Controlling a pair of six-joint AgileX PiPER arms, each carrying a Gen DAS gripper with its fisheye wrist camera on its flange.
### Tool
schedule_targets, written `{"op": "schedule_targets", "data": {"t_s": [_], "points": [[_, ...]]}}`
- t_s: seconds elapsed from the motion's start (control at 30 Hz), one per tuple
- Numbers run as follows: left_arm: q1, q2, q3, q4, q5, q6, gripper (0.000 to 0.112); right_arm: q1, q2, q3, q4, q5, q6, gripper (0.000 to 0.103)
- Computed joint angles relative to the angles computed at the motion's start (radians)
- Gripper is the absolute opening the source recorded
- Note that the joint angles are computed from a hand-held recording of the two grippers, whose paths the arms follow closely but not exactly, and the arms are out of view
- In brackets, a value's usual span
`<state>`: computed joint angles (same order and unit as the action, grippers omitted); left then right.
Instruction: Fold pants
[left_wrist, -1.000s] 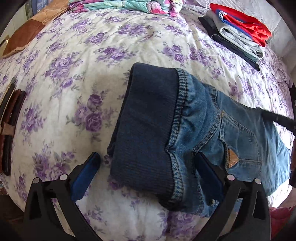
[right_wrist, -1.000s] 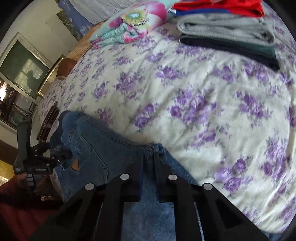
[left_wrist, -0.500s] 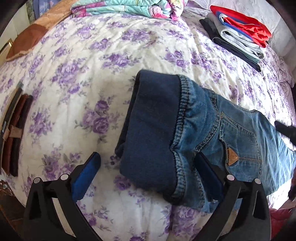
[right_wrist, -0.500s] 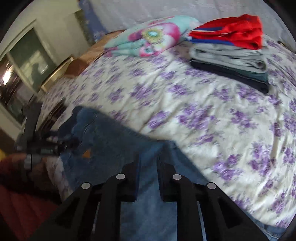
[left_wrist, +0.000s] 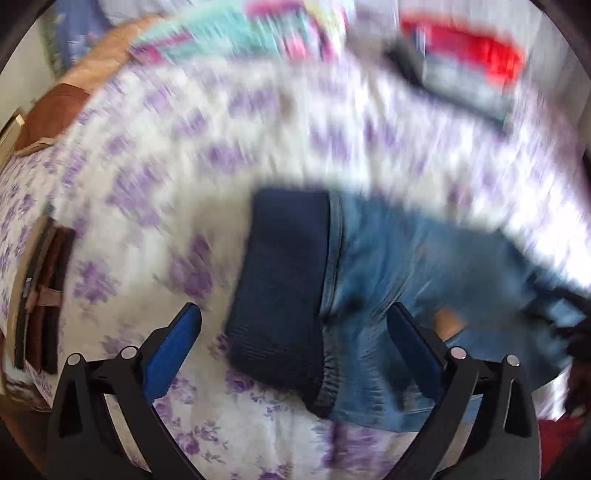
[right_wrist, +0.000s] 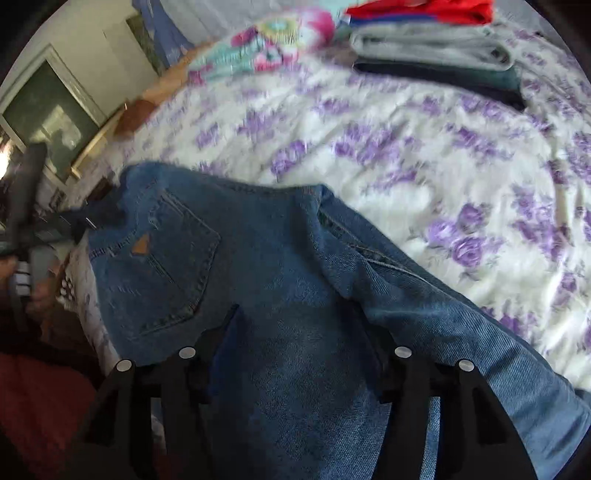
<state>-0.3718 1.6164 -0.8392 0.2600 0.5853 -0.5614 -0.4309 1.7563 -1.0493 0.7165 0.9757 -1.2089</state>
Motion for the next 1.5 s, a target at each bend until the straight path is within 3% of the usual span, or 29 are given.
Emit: {"op": "schedule_targets", "data": {"t_s": [0.03,0.1,0.17,0.33,0.47,0.63,0.8,0.93,1.07,1.23,1.4,1.5], "points": [[0.004,0.024,0.002,-0.005,-0.003,-0.013,0.099,-0.053,-0.026,-0.006,0.035,0.050,-0.016,0.057],[0.066,-0.023,0.067,-0.134,-0.102,0.081,0.099,-0.237,-0.074,0.014,0.139,0.124,-0.132,0.061],[0.098,-0.022,0.080,-0.212,-0.128,0.161,0.099,-0.437,-0.079,0.016,0.171,0.178,-0.131,0.063],[0.078,-0.041,0.140,-0.100,-0.215,0.055,0.099,-0.908,0.046,-0.062,0.130,0.214,0.016,0.063],[0.061,-0.034,0.131,-0.057,-0.212,-0.002,0.099,-1.055,0.143,-0.117,0.163,0.213,0.133,0.061],[0.047,-0.020,0.121,-0.014,-0.215,-0.046,0.099,-1.062,0.328,-0.193,0.282,0.219,0.213,0.061],[0.048,-0.036,0.152,0.004,-0.248,-0.061,0.099,-1.035,0.419,-0.269,0.398,0.203,0.237,0.056],[0.049,-0.038,0.152,-0.005,-0.248,-0.053,0.099,-1.003,0.406,-0.284,0.389,0.164,0.211,0.032],[0.048,-0.038,0.152,-0.007,-0.245,-0.052,0.099,-0.991,0.290,-0.202,0.412,0.132,0.105,0.019],[0.041,-0.046,0.168,0.040,-0.266,-0.103,0.099,-0.907,0.090,-0.120,0.385,0.149,-0.029,0.018],[0.040,-0.053,0.182,0.053,-0.284,-0.105,0.099,-0.725,-0.155,0.026,0.359,0.172,-0.216,0.017],[0.044,-0.061,0.193,0.045,-0.298,-0.089,0.099,-0.537,-0.286,0.140,0.306,0.148,-0.360,0.017]]}}
